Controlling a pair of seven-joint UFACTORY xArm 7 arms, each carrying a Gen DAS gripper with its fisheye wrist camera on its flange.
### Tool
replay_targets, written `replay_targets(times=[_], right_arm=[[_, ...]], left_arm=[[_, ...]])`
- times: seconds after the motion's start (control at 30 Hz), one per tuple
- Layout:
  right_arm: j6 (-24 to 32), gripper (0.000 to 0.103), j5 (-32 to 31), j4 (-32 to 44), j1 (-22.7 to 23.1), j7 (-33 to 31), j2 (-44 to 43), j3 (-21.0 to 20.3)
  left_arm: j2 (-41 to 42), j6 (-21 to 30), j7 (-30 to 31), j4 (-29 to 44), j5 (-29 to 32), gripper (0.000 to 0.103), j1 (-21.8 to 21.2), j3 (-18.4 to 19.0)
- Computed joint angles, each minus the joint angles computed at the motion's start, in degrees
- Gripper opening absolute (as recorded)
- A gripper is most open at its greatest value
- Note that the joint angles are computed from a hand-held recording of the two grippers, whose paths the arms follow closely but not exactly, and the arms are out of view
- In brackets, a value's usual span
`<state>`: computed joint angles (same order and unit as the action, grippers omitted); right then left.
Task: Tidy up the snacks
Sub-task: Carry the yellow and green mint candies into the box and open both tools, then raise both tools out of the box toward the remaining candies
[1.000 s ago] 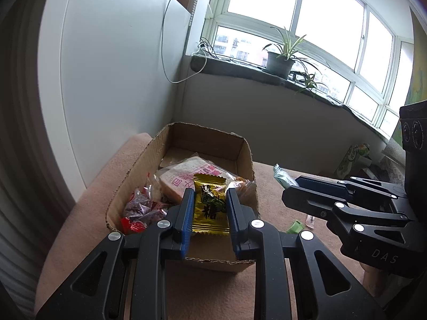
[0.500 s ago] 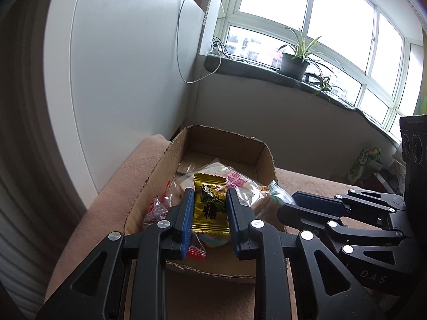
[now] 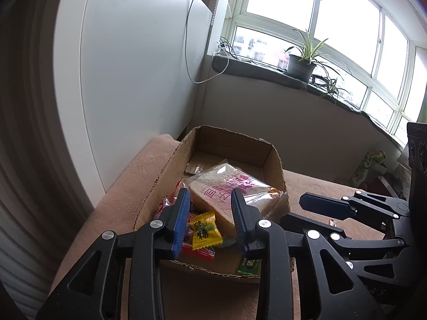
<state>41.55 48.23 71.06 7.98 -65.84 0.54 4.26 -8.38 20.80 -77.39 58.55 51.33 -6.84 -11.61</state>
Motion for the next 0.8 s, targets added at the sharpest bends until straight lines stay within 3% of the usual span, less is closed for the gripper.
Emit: replay_targets(times=[0.2,0.3,0.4,0.5,0.7,0.8], right_arm=[[0.51,0.049,1.33,-0.54,-0.71,-0.52,-1.45,-0.89],[0.55,0.064,2.73,-1.17,-1.08,-1.34,-2.53,-1.58],[0.79,0.076,4.56,-1.88,-1.66,-2.41,-3.73,-2.72],[0.67,0.088,5.54,-2.41,-2.47,-3.0,-4.7,-3.91],[-0.7,0.099,5.98,-2.58,-4.81,-2.97,-5.19,-6.18],[-1.25,0.1,6.1,-1.24,-6.62,-0.99,-3.97,-7.31]], left_arm=[[-0.23,0.6,-0.16,0.3,0.29,0.031,-0.09,-0.17],[-0.44,0.76,-0.17,0.45,0.4,0.031,-0.24,-0.34],[-0.82,0.94,-1.25,0.53,1.22,0.041,-0.21,-0.78],[-0.96,0.72,-1.46,0.74,1.34,0.041,-0.38,-1.07],[-0.59,-0.64,-2.35,1.51,1.68,0.041,-1.04,-1.82],[0.26,-1.55,-2.89,2.48,2.29,0.041,-1.74,-2.28]])
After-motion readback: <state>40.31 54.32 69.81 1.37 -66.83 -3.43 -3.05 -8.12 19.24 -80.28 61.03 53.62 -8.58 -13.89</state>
